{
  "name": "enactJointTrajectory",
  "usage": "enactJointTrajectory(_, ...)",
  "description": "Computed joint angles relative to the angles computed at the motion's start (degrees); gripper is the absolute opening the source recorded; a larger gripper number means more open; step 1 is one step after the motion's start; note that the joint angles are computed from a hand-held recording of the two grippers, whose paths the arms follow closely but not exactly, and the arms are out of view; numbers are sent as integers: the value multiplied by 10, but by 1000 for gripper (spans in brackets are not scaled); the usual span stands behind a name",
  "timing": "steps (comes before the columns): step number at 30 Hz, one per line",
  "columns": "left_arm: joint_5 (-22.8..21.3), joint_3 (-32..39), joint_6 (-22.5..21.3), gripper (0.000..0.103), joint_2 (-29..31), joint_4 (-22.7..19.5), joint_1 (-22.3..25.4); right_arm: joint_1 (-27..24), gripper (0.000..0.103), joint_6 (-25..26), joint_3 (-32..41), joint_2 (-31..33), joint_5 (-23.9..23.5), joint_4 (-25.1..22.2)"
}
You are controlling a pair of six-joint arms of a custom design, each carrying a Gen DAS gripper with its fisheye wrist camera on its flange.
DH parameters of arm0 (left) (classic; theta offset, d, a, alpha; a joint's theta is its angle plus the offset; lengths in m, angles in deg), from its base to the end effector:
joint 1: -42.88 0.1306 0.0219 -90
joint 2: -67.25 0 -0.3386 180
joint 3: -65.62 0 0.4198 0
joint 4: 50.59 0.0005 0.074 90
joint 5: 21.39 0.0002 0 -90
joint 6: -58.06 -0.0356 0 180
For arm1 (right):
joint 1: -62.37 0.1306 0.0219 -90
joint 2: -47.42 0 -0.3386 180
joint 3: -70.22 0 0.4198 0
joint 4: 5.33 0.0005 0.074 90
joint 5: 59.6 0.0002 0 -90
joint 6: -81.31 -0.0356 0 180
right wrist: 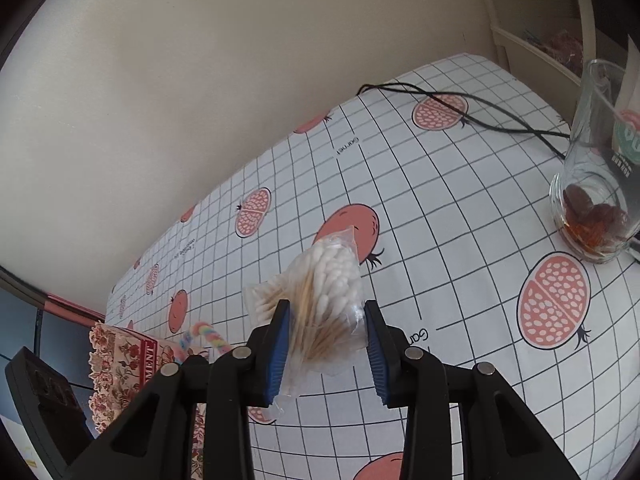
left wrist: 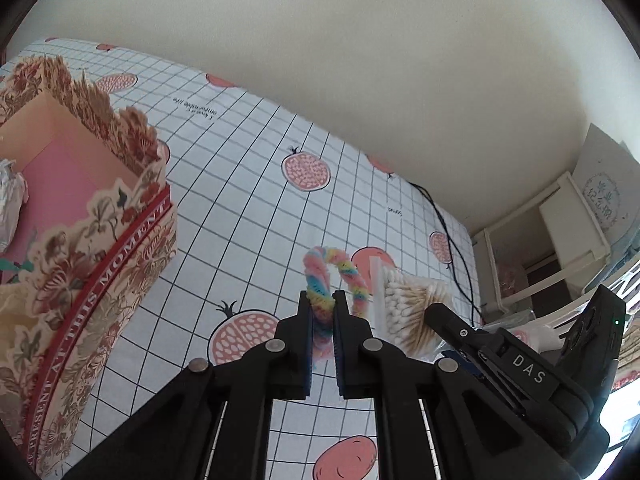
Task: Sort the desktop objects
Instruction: 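Lift and carry the ring with the left tool while the right tool carries the swab bag over the box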
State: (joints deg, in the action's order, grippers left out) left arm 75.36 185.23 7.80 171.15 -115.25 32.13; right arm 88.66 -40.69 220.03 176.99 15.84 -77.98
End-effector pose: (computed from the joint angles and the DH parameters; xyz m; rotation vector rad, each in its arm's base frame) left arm 0.5680 -0.1126 0.4904 -0.5701 2.4248 -0.5305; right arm 0.6216 0.3165 0.4508 0.0166 2.5986 0.7200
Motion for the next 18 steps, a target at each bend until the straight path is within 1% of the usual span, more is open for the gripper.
enactJointTrajectory(4,-14,14,-9,8,-13,4,-1,6,39,3,7,-13,2,17)
enactJointTrajectory(11,-39,30,-23,9,-40,16,0,19,39,15,-7,-55,6,70)
enactJointTrajectory(15,-38,29,-16,9,-56,20,8,30,39,25,-13,-73,11,89)
enactJointTrajectory(18,-47,24,-15,9,-70,21,15,39,39,29,0,-71,10,89)
